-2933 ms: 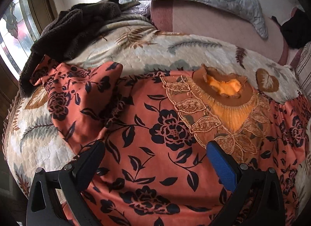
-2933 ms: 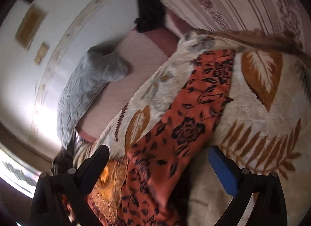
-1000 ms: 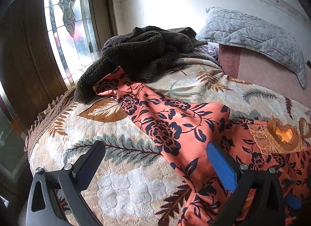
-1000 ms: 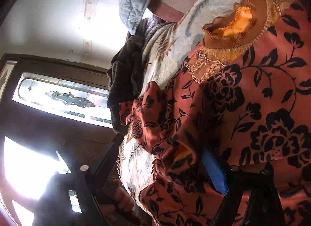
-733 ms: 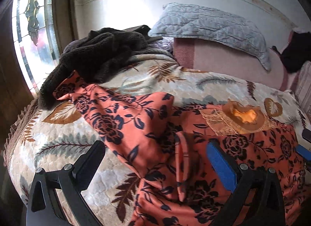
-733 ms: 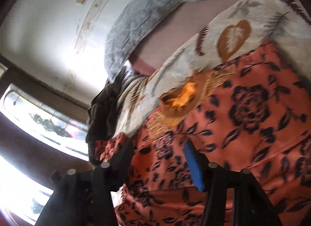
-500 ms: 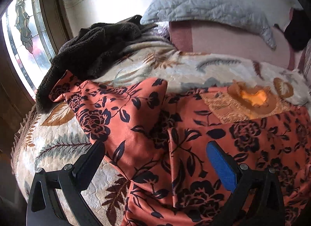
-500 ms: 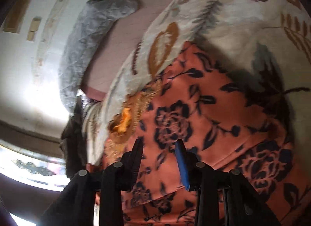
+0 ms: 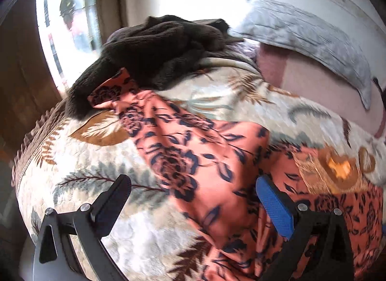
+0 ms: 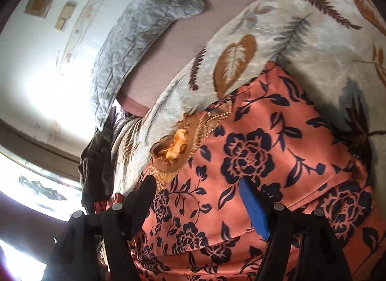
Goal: Fold small clothes
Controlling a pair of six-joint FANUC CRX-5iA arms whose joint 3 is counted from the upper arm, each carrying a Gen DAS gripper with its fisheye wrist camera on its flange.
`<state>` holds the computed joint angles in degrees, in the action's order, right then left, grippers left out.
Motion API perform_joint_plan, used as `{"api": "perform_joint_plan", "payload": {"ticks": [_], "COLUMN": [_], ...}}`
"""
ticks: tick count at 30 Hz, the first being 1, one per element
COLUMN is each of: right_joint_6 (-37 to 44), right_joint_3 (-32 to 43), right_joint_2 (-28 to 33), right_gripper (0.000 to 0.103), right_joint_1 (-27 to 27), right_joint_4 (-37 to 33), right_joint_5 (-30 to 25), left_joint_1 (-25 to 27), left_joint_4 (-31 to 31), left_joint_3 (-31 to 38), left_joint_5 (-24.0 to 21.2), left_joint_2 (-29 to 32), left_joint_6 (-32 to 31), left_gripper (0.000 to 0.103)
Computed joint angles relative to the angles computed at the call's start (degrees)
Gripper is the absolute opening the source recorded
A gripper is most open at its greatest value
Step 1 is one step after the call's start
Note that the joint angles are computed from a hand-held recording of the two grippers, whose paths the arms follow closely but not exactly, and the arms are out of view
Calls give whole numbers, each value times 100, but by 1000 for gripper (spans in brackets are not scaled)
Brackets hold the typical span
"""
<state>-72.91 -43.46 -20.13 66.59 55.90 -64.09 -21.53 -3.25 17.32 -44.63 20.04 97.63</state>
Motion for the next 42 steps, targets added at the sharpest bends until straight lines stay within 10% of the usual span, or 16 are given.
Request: {"api": "perform_joint_plan", "payload": {"ticks": [5,9,15,18,26,32,36,40,42], "right_joint_6": [686,776,698,692,561,525,364,252,181], "right_joint_3": [317,396,364,351,406,468,411,319,282], "right_joint_2": [403,588,655,629,531,483,389,286,271], "right_gripper": [74,74,74,74,74,74,74,74,74], "right_joint_1": [-101,-283,-464,-404,7,295,445,448,411], "right_joint_4": [-40,38,150,140,11,-155,-160,-120,-43], "right_joint_5": [332,592,786,720,-190,-781,-978,-838,-720], "left_joint_1": [726,1213,1161,985,-159,-1035,-576,127,484], "left_joint_4": [507,2858,4968,5257,5781,3132,3924,5371,5456], "left_joint_3": [408,22,-561,-949,-1732,-1464,-1874,-2810,-2767], "left_joint_5": [-325,-301,-225,379,872,-15,-668,-160,-126], "left_joint_2": [524,943,1187,881,-165,-421,-629,-1150,-1131], "left_joint_6": [686,-555,-1847,-2194,-4945,-4295,-4295,-4366,-3837], "left_gripper": [103,100,11,7,7,11,32,82,84]}}
